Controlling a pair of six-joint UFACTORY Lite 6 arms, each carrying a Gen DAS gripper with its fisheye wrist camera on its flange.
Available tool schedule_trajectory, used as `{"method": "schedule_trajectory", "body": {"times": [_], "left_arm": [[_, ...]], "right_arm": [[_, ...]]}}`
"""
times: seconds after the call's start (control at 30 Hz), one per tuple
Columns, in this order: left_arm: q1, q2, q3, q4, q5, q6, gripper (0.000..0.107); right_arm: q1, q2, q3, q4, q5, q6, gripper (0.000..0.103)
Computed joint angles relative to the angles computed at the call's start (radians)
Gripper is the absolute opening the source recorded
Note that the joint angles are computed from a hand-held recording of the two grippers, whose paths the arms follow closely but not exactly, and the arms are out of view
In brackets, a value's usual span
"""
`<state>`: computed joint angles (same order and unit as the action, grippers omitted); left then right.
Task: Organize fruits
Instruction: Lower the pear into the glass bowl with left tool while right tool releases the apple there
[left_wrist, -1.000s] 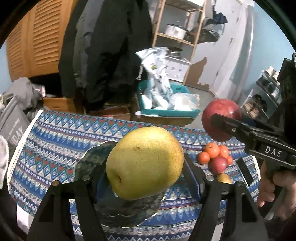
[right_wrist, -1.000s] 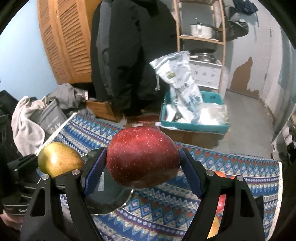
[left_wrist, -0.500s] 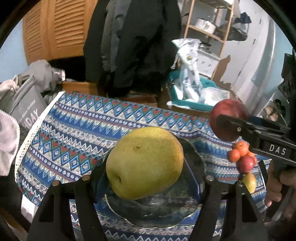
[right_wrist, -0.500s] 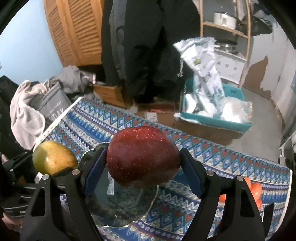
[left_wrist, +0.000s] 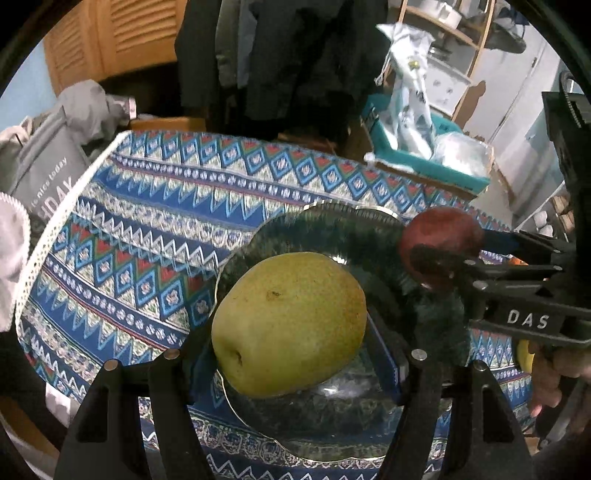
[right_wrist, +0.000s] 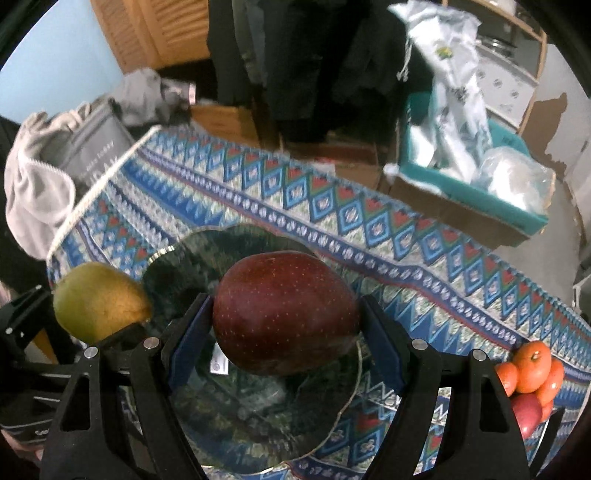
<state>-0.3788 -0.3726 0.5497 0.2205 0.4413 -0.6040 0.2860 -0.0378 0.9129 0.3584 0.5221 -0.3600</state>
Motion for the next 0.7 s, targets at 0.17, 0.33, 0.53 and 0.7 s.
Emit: {"method": "schedule_trajectory", "body": {"times": [0.17,0.33,0.53,0.7], "left_arm": [[-0.005,0.050,-0.009,0.022,-0.019,-0.022,0.073],[0.000,0.085,-0.017,0.021,-0.034,-0.019,0.073],[0.018,0.130,-0.012,-0.054,-0.050,0.054,0.073],[0.012,0.157,-0.012,-0.065,-0.053,0.059,0.066]], "right_arm": [[0.032,0.072,0.001,-0.041,-0.016,0.029,0.079],[0.044,0.119,0.004,-0.054,-0.025,0.030,0.079],[0.037,0.148,0.011,-0.060,-0.019,0.033,0.079],[0.035,0.166,0.016,-0.072,-0.018,0.045,0.080]]}}
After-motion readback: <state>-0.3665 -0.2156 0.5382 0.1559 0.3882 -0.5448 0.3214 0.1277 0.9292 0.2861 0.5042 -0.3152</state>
